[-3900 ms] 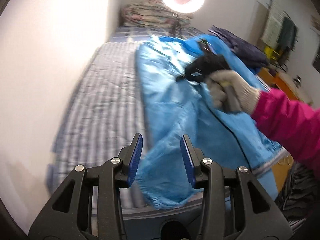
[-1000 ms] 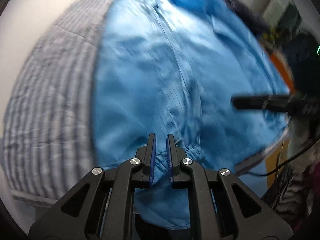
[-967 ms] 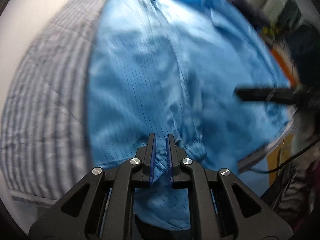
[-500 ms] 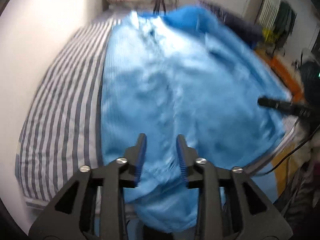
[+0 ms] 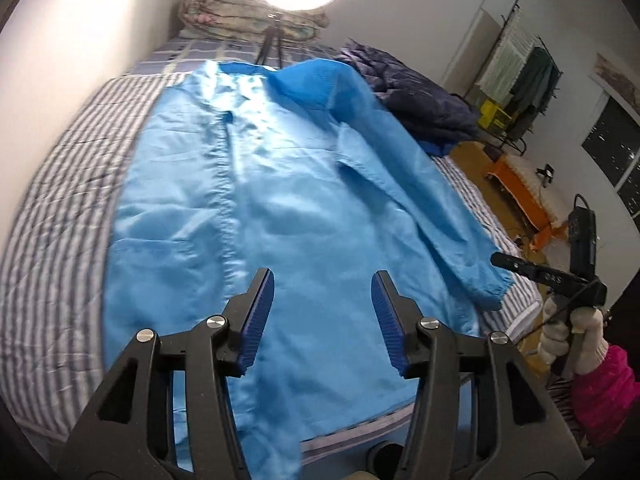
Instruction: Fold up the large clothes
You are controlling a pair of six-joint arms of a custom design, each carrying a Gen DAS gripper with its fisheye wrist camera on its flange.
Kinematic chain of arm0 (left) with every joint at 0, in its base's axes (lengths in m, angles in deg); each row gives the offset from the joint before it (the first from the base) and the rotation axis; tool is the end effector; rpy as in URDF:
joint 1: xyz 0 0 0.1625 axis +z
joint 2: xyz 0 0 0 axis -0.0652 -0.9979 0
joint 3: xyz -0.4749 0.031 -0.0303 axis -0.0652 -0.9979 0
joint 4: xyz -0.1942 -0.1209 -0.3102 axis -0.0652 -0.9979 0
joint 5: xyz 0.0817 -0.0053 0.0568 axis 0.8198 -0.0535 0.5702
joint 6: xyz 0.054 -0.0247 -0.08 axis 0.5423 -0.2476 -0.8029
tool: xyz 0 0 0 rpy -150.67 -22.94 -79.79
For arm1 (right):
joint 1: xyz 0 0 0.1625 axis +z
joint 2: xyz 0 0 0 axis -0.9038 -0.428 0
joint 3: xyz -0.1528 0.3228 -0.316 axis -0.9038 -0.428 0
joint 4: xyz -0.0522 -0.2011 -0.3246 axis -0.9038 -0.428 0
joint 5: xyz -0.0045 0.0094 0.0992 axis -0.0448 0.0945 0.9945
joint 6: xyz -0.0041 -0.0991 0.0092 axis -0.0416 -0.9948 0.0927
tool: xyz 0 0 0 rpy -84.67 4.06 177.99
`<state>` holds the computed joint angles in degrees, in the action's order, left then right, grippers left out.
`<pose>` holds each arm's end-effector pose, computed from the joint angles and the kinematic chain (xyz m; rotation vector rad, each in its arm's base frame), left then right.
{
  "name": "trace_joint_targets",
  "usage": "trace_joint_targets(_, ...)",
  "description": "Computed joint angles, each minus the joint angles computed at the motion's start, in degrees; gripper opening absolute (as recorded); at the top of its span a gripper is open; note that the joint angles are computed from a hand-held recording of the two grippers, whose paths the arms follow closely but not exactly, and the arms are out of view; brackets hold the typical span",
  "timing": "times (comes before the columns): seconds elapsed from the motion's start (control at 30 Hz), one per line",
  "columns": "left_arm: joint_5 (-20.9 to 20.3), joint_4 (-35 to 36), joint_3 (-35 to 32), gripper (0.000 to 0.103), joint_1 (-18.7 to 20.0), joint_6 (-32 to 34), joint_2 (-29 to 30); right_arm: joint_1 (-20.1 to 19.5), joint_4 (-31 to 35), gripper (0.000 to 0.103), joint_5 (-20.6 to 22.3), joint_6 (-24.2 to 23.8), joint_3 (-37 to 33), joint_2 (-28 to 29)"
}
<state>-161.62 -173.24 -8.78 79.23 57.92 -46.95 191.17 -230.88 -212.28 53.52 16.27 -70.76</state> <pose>-0.0683 -0.8386 0.3970 1.2055 2.7202 -0.3383 0.4509 -0.5299 0.0441 -0.4719 -2.2495 1.0773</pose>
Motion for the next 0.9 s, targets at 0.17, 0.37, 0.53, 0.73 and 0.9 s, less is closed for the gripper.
trace_joint_targets(0.17, -0.4, 0.7, 3.2, 0.052, -1.1, 1.0, -0.7, -0.7, 2.0, 0.067, -2.1, 5.7, 5.2, -3.9)
trace_joint_targets(0.37, -0.3, 0.6, 6.1, 0.052, -2.3, 2.3, -1.2, -2.8, -2.3, 0.067, -0.3, 8.7, 11.2, -6.8)
trace_joint_targets(0.53, 0.7, 1.1, 6.3, 0.052, -2.5, 2.1, -0.4, -4.4, -7.3, 0.066, 3.4, 7.8, 13.5, -6.8)
trace_joint_targets(0.73, 1.8, 0.9, 6.1, 0.052, -2.5, 2.2, 0.1, -5.9, -8.9, 0.011, 8.5, 6.5, 13.6, -6.6)
trace_joint_targets(0.9, 1.9, 1.1, 4.8, 0.052, -2.0, 1.6, 0.7, -4.3, -8.7, 0.000, 4.4, 3.2, 10.4, -5.2)
